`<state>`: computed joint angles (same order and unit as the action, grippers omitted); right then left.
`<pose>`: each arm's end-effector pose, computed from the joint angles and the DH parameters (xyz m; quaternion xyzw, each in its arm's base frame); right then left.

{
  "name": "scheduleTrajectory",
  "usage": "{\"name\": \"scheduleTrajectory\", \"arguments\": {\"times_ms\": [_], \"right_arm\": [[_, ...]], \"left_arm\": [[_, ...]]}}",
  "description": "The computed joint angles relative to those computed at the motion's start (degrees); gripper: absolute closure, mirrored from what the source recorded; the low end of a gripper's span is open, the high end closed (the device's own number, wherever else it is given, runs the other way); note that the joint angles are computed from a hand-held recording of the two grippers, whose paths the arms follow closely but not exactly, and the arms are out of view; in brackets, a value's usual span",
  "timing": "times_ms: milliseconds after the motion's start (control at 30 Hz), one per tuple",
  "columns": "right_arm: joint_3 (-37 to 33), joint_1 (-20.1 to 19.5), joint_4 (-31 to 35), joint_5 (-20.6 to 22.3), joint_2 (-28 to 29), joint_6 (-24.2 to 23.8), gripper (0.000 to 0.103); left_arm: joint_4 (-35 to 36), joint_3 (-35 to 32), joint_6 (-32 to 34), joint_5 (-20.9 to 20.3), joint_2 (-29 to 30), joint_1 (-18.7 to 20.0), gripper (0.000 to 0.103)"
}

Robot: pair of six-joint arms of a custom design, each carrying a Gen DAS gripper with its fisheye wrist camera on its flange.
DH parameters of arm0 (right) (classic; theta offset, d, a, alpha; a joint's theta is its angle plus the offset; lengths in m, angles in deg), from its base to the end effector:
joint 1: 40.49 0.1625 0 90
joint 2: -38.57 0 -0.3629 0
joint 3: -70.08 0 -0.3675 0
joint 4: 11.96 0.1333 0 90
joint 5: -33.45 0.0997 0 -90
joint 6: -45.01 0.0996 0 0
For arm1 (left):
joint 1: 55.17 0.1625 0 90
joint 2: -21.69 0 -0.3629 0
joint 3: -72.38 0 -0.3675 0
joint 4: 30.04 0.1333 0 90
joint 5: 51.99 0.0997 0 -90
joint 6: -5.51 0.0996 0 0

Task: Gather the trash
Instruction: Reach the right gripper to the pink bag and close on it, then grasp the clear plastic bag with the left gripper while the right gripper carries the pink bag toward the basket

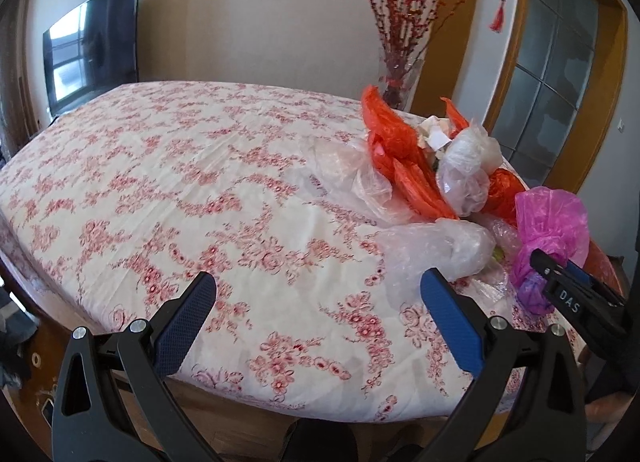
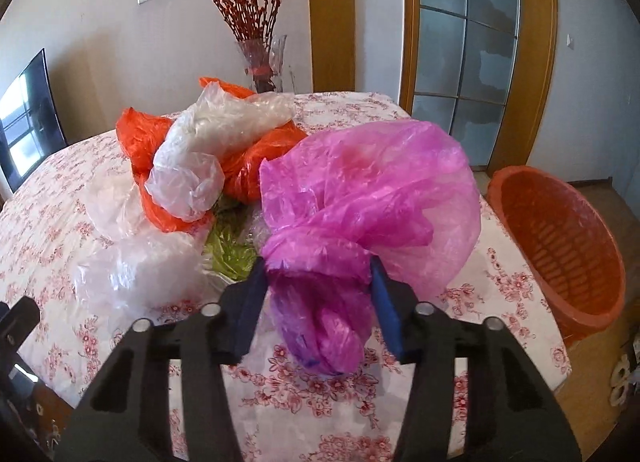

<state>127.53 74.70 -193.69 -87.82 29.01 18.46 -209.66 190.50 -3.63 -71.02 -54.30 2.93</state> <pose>0.3867 -0.6305 -0.0422 0.2993 -0.8477 0.3565 0.2543 -0.0456 -0.5037 0.3196 -0.0821 0.7768 -0.4933 0.3827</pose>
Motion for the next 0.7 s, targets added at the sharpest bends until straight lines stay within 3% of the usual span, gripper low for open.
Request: {"name": "scheduleTrajectory", "arguments": {"times_ms": [333,600,700], "right_arm": [[8.21,-1.89,-6.09,1.31,-6.21,1.09,0.061],[12.89,-3.49,-8.94,0.80,-9.35,1.85,0.061],[14.04,-3.89,-9.49,0.93,-10.02,2.01,0.061]], "left_arm": [[2.00,-4.92,3.72,-11.83,3.30,1.63,0.002],[2.18,-13.33,11.29,-12.29,11.32,3.29,0.002],[5.08,-15.27,11.06,-12.69,12.86,4.24,0.009]]}}
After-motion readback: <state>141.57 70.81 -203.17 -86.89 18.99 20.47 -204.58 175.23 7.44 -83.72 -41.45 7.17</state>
